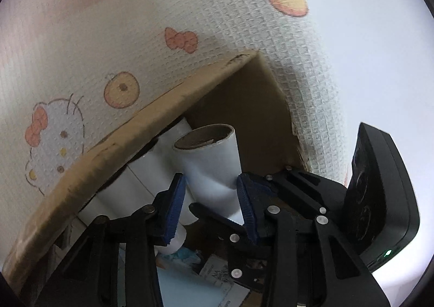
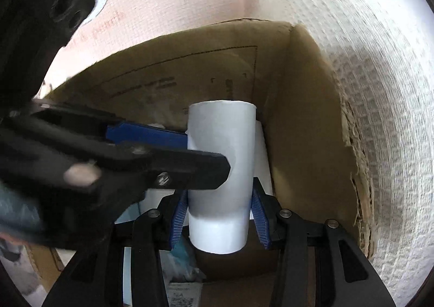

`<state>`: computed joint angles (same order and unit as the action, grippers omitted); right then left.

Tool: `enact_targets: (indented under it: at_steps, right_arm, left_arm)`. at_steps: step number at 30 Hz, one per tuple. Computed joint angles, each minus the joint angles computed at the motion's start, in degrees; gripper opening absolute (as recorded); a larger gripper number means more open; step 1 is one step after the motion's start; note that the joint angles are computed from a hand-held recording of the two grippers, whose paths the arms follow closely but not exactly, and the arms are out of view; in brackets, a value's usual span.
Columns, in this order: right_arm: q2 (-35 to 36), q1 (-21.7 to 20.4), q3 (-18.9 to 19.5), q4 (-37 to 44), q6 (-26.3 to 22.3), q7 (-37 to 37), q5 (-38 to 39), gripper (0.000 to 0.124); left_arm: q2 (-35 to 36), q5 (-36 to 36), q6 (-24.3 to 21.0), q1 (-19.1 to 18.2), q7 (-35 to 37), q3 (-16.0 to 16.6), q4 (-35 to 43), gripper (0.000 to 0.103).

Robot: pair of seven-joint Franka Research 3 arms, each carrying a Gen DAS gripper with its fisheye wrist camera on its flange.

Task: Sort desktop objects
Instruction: 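Lower both held tubes down into the cardboard box beside the row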

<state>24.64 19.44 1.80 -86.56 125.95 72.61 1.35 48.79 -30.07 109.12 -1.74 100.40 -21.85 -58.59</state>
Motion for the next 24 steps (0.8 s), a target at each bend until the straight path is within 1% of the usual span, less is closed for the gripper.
enact_targets:
  at_steps: [4, 6, 8, 10, 13, 15, 18, 20, 21, 22, 24]
  right_arm:
    - [1.2, 0.1, -0.2, 1.7, -1.5, 0.5, -0.3, 0.042]
    - [1.6, 0.4, -0.5, 2.1, -1.8, 0.6, -1.2, 0.042]
    - [1.7, 0.7, -0.7, 2.0, -1.6, 0.8, -2.2, 0.042]
    - [1.7, 0.8, -0.9, 1.9, -1.8, 0.5, -2.9, 0.042]
    - [2.3, 0.6, -0.9, 3.5, -4.1, 1.0, -2.6, 0.042]
    - [2.1, 0.7, -1.1, 3.5, -4.6, 1.1, -3.3, 0.042]
    - [1.6, 0.8, -1.3, 3.2, -5.1, 1.1, -4.3, 0.042]
    - [1.0, 0.4, -1.2, 2.9, -5.5, 0.7, -4.1, 0.042]
    - [0.5, 0.1, -1.0, 2.3, -5.0, 0.3, -3.7, 0.042]
    - [-0.4, -0.6, -0.6, 1.0, -3.3, -1.2, -2.7, 0.042]
    - [-1.2, -1.0, -0.3, -0.5, -0.9, -3.4, -2.5, 0.042]
  left_arm:
    - [0.9, 0.3, 0.1, -0.4, -1.2, 0.2, 0.8, 0.04]
    - [2.2, 0.6, -1.1, -0.6, -2.8, 0.4, 2.7, 0.039]
    - [3.5, 1.7, -1.4, -1.4, -4.1, 0.9, 4.9, 0.029]
    - [4.2, 1.6, -1.9, -1.3, -5.2, 0.5, 5.7, 0.029]
    - [4.2, 1.5, -1.6, -1.1, -5.6, 0.2, 5.3, 0.029]
    - [4.6, 1.5, -1.8, -1.2, -5.7, 0.1, 5.7, 0.029]
    - [3.8, 1.8, -0.4, -1.3, -5.8, 0.2, 4.4, 0.029]
    - [3.3, 3.6, -0.4, -2.2, -6.3, 1.1, 4.3, 0.029]
    - [3.3, 4.0, -0.1, -2.4, -6.1, 1.2, 4.2, 0.029]
    - [3.5, 3.8, 0.1, -2.2, -6.0, 0.9, 4.2, 0.029]
    - [3.2, 2.1, 0.2, -1.0, -5.7, -0.1, 2.9, 0.029]
